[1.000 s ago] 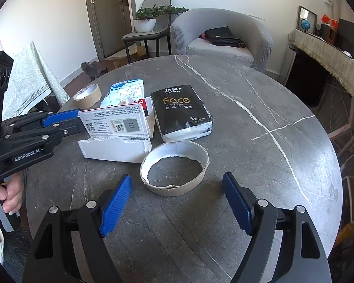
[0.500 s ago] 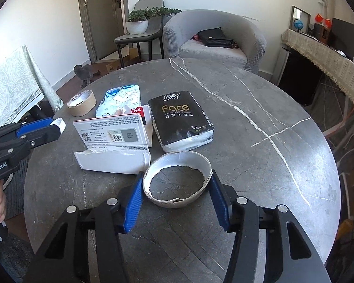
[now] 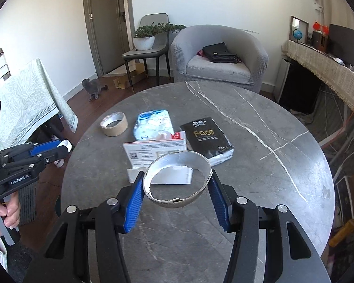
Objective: Collect trash
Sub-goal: 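Grasp a second white lid with the left tool while the right tool grasps the cardboard tape core, then carry the lid over the green bin and open the left tool while the right tool carries the tape core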
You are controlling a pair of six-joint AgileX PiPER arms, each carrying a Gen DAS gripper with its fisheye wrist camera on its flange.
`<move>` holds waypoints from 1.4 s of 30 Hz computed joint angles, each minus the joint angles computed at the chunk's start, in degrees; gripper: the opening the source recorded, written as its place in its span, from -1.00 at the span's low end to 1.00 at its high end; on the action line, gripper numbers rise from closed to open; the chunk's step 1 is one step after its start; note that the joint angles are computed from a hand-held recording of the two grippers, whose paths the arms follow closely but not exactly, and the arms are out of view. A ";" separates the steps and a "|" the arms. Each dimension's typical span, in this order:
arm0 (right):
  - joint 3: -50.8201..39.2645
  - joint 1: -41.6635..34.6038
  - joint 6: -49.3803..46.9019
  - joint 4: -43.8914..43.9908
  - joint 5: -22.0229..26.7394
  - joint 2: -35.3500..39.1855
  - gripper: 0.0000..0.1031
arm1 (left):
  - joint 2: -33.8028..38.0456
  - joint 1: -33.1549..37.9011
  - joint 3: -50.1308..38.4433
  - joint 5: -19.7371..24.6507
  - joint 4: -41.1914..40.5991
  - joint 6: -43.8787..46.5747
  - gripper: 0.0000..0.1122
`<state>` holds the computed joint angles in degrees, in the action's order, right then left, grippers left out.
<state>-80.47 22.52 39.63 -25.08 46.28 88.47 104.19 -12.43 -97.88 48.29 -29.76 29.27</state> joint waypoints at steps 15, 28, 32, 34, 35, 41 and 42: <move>-14.64 6.97 -2.00 0.49 -0.15 9.44 0.04 | 2.18 7.12 -0.22 2.97 1.12 2.16 -0.42; -32.97 11.02 -8.74 6.02 3.28 22.87 0.04 | 6.41 13.99 1.12 7.85 3.42 7.67 -0.42; -39.54 12.03 -11.41 7.89 5.76 27.54 0.04 | 7.31 15.38 2.31 8.88 4.64 8.39 -0.42; -43.11 12.35 -12.85 8.89 7.50 30.03 0.04 | 7.90 15.74 2.87 9.13 5.75 8.30 -0.42; -45.12 12.54 -13.55 9.43 8.53 31.40 0.04 | 8.19 16.03 3.06 9.43 6.15 8.37 -0.42; -56.96 13.62 -16.65 11.67 14.54 38.78 0.04 | 11.03 17.26 3.08 11.87 9.17 7.75 -0.42; -59.89 13.72 -17.30 12.08 16.05 40.43 0.04 | 11.44 17.42 3.21 12.23 9.85 7.49 -0.42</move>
<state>-140.36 36.23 22.33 -13.00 62.34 128.90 115.63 4.98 -94.67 60.52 -19.91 36.77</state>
